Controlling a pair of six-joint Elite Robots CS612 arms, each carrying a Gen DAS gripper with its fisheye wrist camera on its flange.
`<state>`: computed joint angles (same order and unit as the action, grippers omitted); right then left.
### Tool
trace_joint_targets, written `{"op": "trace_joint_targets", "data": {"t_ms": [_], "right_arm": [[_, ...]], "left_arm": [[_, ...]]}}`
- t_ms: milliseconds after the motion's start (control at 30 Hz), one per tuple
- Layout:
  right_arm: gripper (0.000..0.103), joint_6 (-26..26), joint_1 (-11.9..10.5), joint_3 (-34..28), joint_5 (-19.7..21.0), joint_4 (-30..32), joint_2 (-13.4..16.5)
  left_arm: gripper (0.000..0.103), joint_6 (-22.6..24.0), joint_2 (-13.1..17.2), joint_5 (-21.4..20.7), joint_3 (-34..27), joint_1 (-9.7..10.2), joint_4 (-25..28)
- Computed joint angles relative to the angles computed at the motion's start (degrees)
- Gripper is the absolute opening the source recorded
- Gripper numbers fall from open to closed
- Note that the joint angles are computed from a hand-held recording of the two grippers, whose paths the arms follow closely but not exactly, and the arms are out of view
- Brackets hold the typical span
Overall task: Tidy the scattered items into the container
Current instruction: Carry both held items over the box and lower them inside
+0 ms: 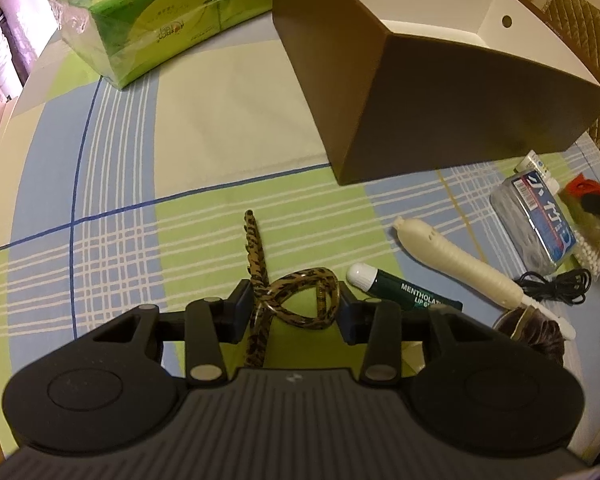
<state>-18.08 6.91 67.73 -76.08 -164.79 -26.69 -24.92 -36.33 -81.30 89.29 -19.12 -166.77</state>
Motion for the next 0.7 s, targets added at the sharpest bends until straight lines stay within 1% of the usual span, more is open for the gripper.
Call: {"op": "trace_joint_targets", "data": {"t_ms": [167,433,700], "right_arm": [[0.050,1.78,-0.54,1.68,2.18,-0.48,-1.27],[0.050,3.24,-1.21,4.57,5.11,-1.80,-3.17],[0.049,4.15,-1.90,6.19,8.89,-2.44,-4.49]], "left_arm": [[0.037,-0.83,-0.60,0.19,1.12,-0.19,-0.29],[0.037,-2.15,-2.96,0.66,4.92,-0.64,-4.42],[0.037,-2.57,-5.44,1.67,7.53,-1.77,-9.18]]}}
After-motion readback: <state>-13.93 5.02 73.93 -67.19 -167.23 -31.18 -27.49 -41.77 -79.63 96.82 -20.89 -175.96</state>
